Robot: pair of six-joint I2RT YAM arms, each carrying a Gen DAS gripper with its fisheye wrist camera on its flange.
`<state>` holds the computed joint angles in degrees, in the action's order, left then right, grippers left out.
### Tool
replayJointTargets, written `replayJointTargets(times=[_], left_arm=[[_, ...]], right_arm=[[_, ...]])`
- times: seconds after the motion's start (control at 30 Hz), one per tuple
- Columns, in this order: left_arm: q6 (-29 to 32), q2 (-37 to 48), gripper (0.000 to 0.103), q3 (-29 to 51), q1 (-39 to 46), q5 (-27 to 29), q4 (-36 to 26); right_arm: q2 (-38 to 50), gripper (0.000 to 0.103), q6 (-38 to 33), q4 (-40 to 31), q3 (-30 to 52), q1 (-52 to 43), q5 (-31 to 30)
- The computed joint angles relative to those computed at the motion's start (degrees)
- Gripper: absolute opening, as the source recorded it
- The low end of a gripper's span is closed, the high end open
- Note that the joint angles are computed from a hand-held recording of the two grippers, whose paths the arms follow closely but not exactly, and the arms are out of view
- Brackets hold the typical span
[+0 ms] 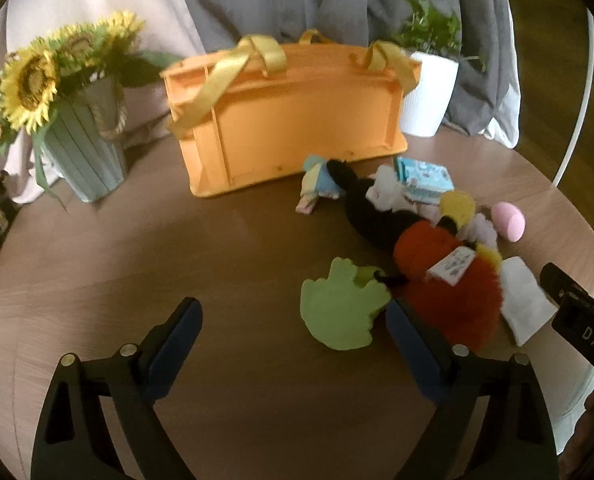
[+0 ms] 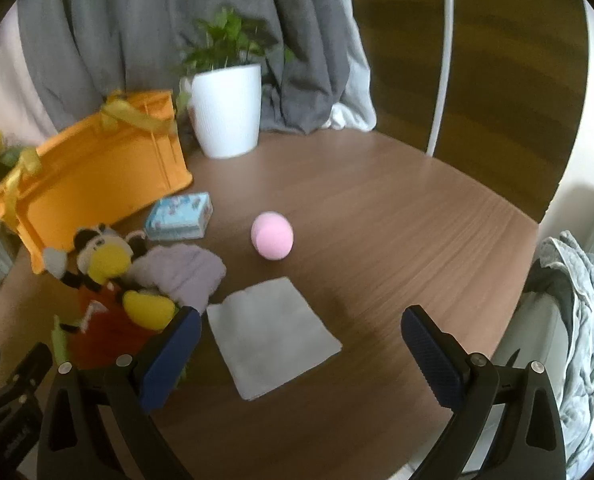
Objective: Organize soft objects
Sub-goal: 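Grasp the green frog sponge with the left tool while the right tool grasps the white cloth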
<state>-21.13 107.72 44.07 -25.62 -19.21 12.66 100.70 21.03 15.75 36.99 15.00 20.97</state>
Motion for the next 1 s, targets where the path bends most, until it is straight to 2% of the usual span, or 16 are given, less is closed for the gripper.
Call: replayJointTargets(times=[0.4, 0.7, 0.77, 0.9, 1.0], left_arm=[[3.3, 6.26, 0.091, 4.62, 1.95, 5.05, 1.61], [2.71, 9.42, 0.075, 8.0, 2.94, 9.63, 0.69], [2.81, 9.6, 0.066, 8.17, 3.04, 10.58, 0.88], [2.39, 9.72, 0.054, 8.29, 3.12, 11.89, 0.96], [1.77, 9.65, 0.053, 8.21, 2.74, 11.3, 0.88]], right_arm=[[8.6, 0.1, 2.13, 0.46, 4.98, -0.51, -0.63], [12.18, 0.093, 2.56, -0.9, 7.86, -0.49, -2.07], [13.04, 0.092, 2.23, -1.2, 8.52, -0.58, -2.68], [13.72, 0.085, 1.79, -1.45, 9.0, -0.86, -3.99], [13.52, 0.082, 1.22, -1.17, 8.79, -1.22, -4.58]])
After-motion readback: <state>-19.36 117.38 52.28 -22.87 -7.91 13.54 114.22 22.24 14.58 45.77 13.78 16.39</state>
